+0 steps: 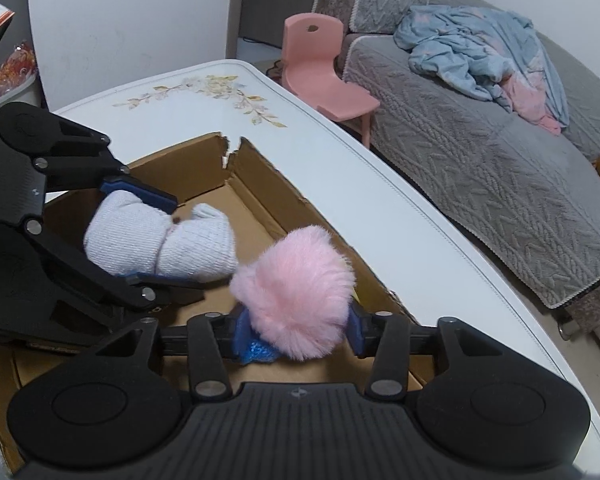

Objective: Organize objects
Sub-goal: 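Open both tools to drop the socks into the box, then move both tools back over the pile of socks beside the box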

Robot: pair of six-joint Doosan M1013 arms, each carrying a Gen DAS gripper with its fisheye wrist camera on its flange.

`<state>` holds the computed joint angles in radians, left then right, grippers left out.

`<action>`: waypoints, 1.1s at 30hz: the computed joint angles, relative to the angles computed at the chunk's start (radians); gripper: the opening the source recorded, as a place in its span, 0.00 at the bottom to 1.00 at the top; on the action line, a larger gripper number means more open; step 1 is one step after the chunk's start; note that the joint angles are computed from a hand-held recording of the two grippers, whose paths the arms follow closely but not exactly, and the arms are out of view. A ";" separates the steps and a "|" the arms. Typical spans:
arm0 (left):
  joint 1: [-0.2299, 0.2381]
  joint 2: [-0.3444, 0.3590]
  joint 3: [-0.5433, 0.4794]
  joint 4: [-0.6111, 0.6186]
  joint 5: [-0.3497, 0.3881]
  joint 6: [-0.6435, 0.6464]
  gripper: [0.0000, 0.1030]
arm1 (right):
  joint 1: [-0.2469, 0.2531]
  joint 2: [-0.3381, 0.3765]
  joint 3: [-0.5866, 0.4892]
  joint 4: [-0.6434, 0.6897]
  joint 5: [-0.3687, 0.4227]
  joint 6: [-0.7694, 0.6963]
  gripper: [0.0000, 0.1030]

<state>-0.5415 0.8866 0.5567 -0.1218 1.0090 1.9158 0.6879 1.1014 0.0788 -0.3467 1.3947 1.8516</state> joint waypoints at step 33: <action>0.008 -0.555 0.795 -0.241 -0.665 0.175 1.00 | 0.226 -0.501 0.849 -0.527 -0.484 0.607 0.98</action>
<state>-0.5335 0.3312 1.3516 -0.3630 0.3444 2.0909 0.9140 0.6008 0.9283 -0.8740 0.9104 2.4586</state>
